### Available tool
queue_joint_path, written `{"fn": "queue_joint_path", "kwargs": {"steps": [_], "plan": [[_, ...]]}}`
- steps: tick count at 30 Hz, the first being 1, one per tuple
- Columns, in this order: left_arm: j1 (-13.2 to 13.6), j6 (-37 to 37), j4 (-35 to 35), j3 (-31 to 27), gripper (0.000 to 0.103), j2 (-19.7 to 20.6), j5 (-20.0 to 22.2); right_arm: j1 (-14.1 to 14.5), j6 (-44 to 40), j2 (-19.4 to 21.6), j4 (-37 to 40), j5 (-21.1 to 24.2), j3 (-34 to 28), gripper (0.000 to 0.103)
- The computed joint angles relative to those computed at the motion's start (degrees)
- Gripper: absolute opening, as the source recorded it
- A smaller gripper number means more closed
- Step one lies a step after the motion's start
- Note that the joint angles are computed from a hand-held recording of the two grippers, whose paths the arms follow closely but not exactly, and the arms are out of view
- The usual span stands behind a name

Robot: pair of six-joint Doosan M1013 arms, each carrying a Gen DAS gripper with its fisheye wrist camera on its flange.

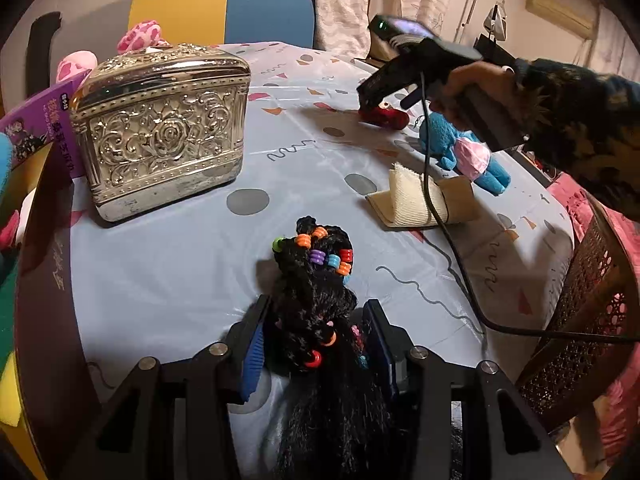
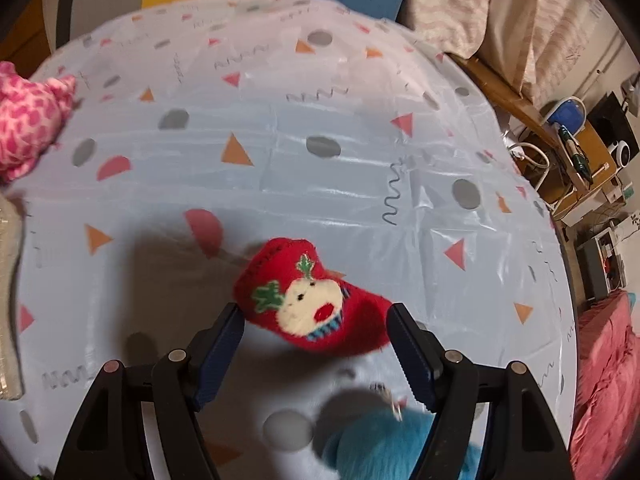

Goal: Organize soft objects
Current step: 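Grasp the red stocking with the right tool while the left tool holds the hair piece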

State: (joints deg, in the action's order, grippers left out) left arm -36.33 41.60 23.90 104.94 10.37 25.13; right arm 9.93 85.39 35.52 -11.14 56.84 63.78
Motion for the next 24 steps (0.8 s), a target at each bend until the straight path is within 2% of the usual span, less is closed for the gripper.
{"fn": "queue_joint_path", "kwargs": {"steps": [1,2,4,5,8,10,13,14,17,24], "plan": [[0.1,0.06,-0.34,0.05,0.046,0.0,-0.29,-0.29,-0.78,0.48,1.57,0.49,-0.43,0.066],[0.18,0.15,-0.55,0.02,0.046,0.07,-0.46,-0.53,-1.7,0.55,3.29,0.62,-0.41,0.043],[0.21,-0.02,-0.43,0.22,0.046,-0.11,-0.54,-0.18,-1.06,0.01,2.31,-0.56,0.65,0.034],[0.18,-0.26,-0.29,0.16,0.046,-0.08,-0.47,-0.22,-1.82,-0.4,3.9,-0.61,1.13,0.025],[0.09,-1.07,0.21,-0.04,0.046,0.02,-0.18,-0.76,-6.53,-2.27,13.57,1.18,2.89,0.023],[0.03,-1.32,0.49,-0.13,0.046,0.06,-0.03,-1.21,-11.62,-3.72,22.66,4.5,4.73,0.023],[0.04,-1.31,0.13,-0.06,0.045,-0.03,-0.05,-0.67,-16.56,-5.56,28.33,7.6,8.24,0.024],[0.01,-1.38,0.11,-0.02,0.044,-0.09,0.02,-0.29,-18.0,-6.31,28.98,7.4,9.83,0.025],[-0.31,-2.59,1.46,0.05,0.039,-0.28,1.09,1.44,-20.23,-9.09,25.66,1.04,14.66,0.027],[-0.26,-2.8,0.49,-0.41,0.035,-0.54,3.19,1.9,-24.95,-11.29,25.0,-6.29,19.37,0.029]]}}
